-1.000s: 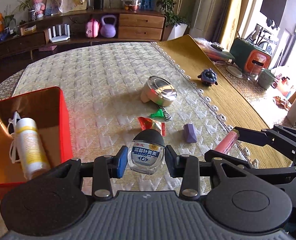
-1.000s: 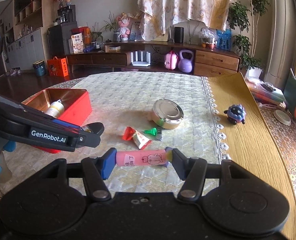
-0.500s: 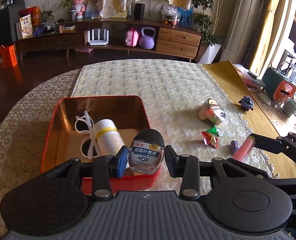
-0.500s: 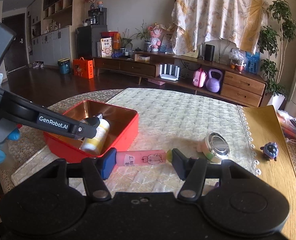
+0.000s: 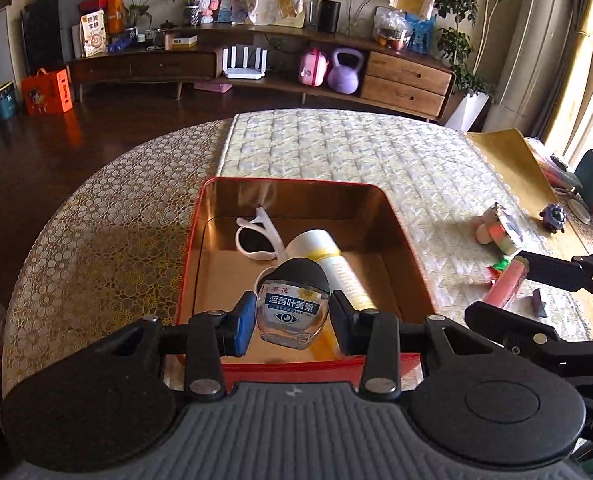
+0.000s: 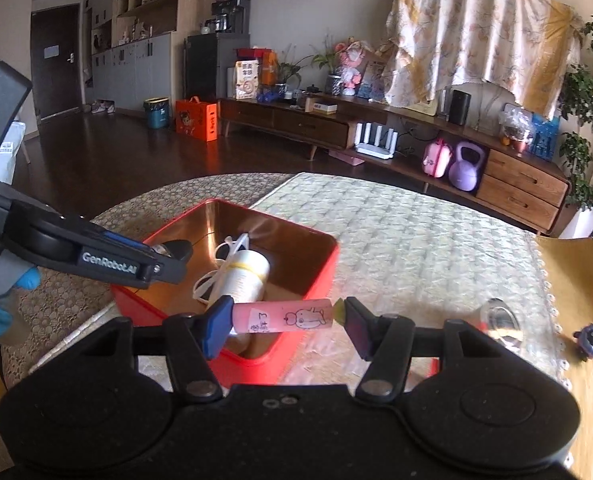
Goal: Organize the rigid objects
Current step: 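Lift the eye-drop bottle with the left tool while the right tool carries the pink tube toward the red tin, then drop the eye-drop bottle into the red tin with the left tool while the right tool releases the tube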
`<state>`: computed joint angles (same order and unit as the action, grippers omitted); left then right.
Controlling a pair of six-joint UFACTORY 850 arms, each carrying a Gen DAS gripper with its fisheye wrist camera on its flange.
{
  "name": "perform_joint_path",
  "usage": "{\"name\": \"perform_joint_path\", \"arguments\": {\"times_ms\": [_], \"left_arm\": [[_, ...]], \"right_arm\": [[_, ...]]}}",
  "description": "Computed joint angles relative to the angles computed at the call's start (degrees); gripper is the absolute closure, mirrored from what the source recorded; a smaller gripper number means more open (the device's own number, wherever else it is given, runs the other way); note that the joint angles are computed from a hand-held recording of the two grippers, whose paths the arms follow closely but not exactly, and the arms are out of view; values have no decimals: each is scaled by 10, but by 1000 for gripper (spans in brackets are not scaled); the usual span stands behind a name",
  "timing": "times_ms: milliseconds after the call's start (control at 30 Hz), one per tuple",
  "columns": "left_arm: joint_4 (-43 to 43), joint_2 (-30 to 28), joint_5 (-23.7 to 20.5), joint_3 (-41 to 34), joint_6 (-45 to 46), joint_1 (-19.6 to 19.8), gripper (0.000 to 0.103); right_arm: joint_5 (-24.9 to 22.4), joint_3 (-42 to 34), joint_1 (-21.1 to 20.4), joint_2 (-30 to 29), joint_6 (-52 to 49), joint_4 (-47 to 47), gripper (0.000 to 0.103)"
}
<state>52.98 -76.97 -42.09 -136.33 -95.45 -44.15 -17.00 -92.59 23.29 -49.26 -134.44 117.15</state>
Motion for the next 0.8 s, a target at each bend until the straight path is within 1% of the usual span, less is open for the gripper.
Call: {"name": "perform_joint_path", "arguments": {"times_ms": [133,200,433,600,800], "left_arm": [[-16,-2,3,7,7,8,64],[-28,-6,3,4,18,12,64],[-62,-31,3,-35,65,20,64],[-96,-52,-1,-67,99,27,64],[-138,-93,-24,-137,153,30,64]], "right_arm": [[14,-36,11,-28,67,-73,44],[20,-48,16,-39,77,-90,44],[22,-101,22,-74,243,-267,44],[21,-112,23,-81,304,-328,44],[18,-111,23,-81,319,-343,43]]}}
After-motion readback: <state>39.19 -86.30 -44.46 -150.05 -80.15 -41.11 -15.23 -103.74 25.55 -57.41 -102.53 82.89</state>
